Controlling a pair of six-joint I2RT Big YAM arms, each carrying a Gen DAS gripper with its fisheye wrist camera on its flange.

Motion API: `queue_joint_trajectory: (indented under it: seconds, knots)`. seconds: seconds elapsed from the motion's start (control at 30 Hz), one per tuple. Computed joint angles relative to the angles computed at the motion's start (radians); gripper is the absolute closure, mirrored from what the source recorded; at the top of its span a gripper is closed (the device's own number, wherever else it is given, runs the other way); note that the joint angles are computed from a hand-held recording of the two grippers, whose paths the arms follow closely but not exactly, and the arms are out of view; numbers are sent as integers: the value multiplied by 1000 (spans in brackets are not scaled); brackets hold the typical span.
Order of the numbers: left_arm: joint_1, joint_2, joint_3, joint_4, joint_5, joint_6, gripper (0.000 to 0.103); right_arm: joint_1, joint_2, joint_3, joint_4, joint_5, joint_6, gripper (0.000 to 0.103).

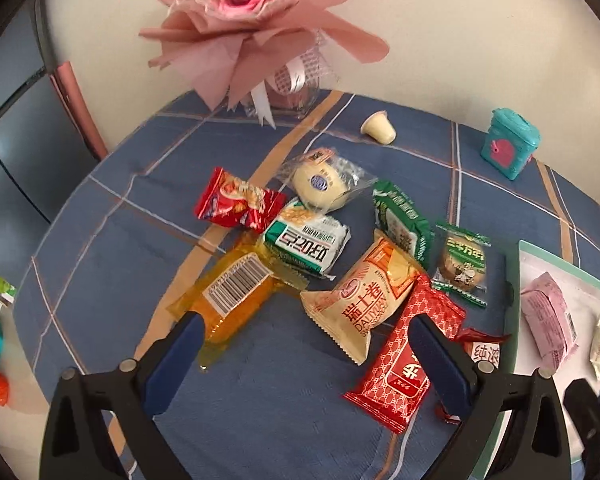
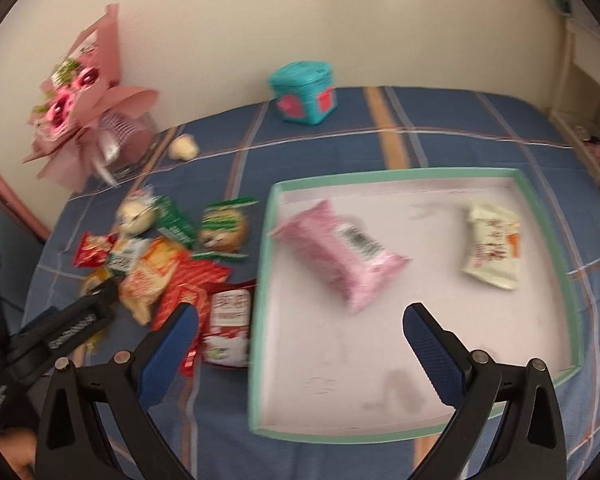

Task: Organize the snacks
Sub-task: 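Move the right tool to the red milk biscuit packet and grasp it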

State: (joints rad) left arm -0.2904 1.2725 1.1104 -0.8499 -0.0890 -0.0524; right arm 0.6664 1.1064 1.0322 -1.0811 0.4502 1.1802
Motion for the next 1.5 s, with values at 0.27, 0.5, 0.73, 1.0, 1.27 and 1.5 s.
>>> queue_joint_trajectory:
  seconds: [0.27,0.5,0.73,1.0,1.27,1.5]
  knots:
    - [50,46,21,-40,58,-46,4,-3,71,38,42,-51,-60,1]
    - [60,90,42,-85,112,-61,5,-29,110,42,96,-131,-140,26]
    - [60,102,56,-96,138,-53,6,-46,124,35,160,-199,-177,52]
    - [22,141,85,-115,195,-10,8,-50,170,52,178,-244,-221,60]
    - [-20,197,107,-150,239,28,11,-49,193,64,152,-245,-240,63]
    - [-36,267,140,-182,313,17,11,-52,195,57,151,-266,-244,63]
